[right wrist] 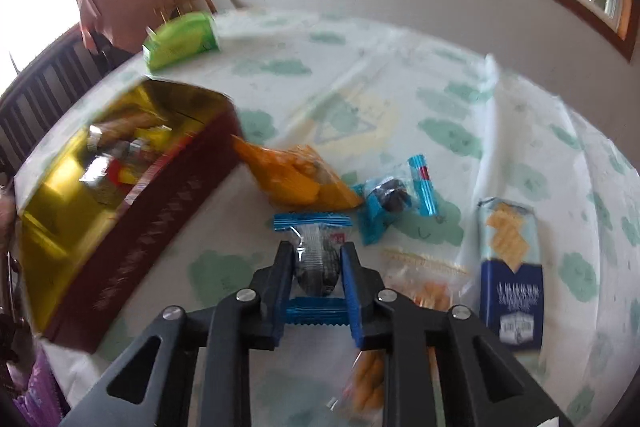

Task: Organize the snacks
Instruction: 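Carry the cake box over the tin with the left gripper while the right grasps a blue-wrapped candy, then lower the cake box into the tin and open the left gripper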

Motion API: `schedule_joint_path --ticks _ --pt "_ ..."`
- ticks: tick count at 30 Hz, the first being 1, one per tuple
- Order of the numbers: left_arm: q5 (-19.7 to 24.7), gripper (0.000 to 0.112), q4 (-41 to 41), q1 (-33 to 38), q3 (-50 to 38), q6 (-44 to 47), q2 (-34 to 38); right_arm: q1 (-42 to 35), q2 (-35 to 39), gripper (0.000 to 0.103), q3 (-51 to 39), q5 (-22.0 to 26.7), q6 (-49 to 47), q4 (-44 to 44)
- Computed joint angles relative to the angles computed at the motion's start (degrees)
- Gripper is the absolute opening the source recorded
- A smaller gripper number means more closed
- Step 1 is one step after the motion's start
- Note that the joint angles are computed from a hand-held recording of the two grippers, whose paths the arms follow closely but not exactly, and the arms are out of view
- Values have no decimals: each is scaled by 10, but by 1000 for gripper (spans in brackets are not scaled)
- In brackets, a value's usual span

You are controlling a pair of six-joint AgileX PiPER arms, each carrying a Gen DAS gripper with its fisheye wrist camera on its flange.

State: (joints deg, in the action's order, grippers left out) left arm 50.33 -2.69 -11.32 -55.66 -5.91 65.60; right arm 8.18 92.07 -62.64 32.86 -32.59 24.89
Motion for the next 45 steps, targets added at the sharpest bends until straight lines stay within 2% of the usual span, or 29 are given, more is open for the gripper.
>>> schedule_joint_path --ticks 4,6,9,13,24,45 --pt "-7 43 -16 40 9 38 13 -14 -105 24 110 -20 -70 103" --pt "-14 43 -14 49 13 48 19 -15 -157 24 169 -35 -78 122" --pt "-29 43 -7 56 18 51 26 -22 -203 24 222 -51 -83 134" --pt "-50 43 8 61 23 52 40 -30 -229 24 246 -47 -89 144" --pt "-76 43 -7 82 32 85 71 -8 -241 24 238 -42 -52 122" --pt "-107 44 13 77 50 77 95 -7 -257 24 222 -24 -16 96"
